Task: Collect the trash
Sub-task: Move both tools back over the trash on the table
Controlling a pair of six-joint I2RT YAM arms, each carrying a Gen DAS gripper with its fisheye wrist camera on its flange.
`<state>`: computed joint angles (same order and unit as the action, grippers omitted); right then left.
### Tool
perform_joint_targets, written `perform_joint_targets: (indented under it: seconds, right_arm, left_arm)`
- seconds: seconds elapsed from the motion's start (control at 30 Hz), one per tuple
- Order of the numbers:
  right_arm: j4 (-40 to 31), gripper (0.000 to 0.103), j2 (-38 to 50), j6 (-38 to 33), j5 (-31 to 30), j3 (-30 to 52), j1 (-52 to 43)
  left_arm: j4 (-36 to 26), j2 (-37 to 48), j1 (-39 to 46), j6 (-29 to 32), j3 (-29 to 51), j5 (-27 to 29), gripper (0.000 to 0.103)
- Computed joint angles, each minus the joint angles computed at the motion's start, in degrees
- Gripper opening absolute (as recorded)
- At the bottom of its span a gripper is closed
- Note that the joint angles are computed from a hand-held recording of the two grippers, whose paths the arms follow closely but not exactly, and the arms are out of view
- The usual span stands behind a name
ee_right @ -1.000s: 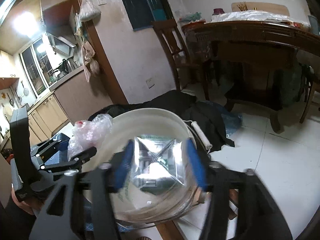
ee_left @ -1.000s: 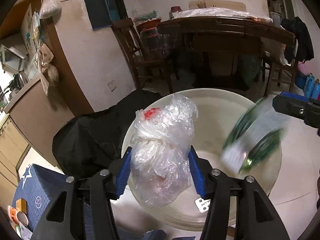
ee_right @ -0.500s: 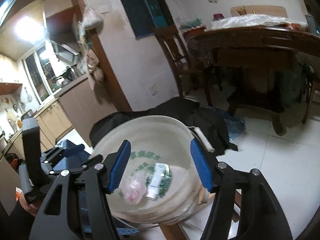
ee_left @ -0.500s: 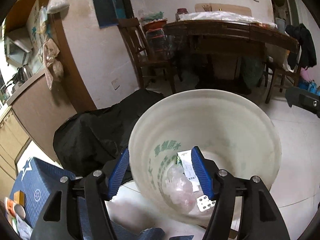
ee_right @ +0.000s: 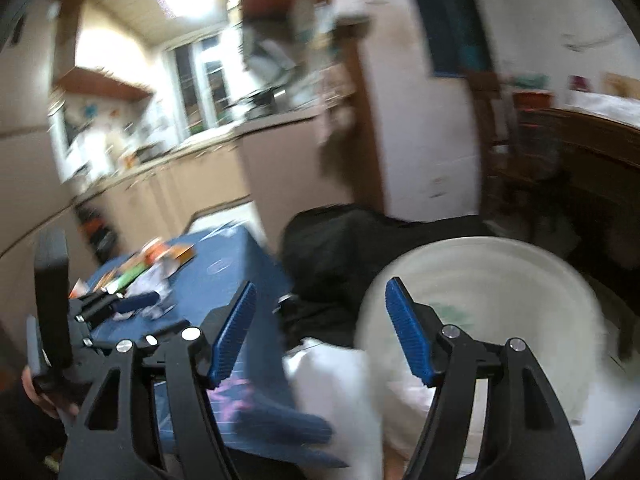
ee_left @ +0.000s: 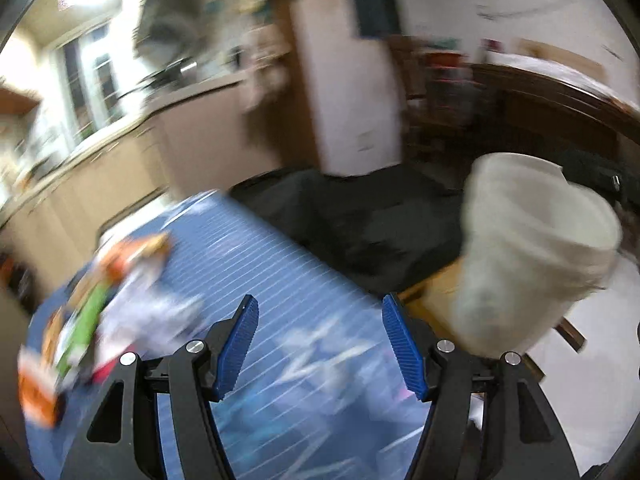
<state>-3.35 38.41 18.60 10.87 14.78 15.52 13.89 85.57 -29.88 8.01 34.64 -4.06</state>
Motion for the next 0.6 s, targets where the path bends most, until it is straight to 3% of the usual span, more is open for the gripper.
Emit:
perform_joint_targets:
  seconds: [0.1, 0.2, 0.33, 0.4, 0.43, 0.5, 0.6]
  right_arm:
    - [11.2, 0.064, 15.4, 0.57, -0.26, 2.39, 6.0]
    - [17.96, 0.064, 28.32, 0.99, -1.58, 6.8, 10.05]
    - [20.52, 0.064, 41.18, 0.15, -5.48, 14.97, 12.27]
    - [19.45, 0.065, 47.53, -1.34, -7.73, 21.2, 12.9]
    - [18.85, 0.068, 49.24, -1.92, -8.12, 23.18, 13.22]
    - [16.68, 0.093, 54.92, -4.21, -10.07, 30.26, 13.49]
    - [13.58, 0.098, 62.04, -7.47, -10.33, 39.14, 14.08]
  left_arm:
    - [-1.01, -5.42, 10.83, 0.46, -5.13, 2.02, 0.066]
    - [-2.66, -8.57, 23.28, 3.71, -7.87, 6.06, 0.066]
    - [-2.73, -7.39, 38.13, 9.66, -7.88, 10.67, 0.069]
    - [-2.29, -5.1, 45.74, 13.67, -6.23, 14.12, 0.077]
    - [-2.04, -4.24, 48.34, 15.41, -5.29, 15.59, 0.078]
    - [-1.01, -0.87, 53.37, 19.31, -2.53, 19.81, 0.089]
    - [-1.02, 5.11, 58.21, 24.61, 3.3, 25.08, 0.094]
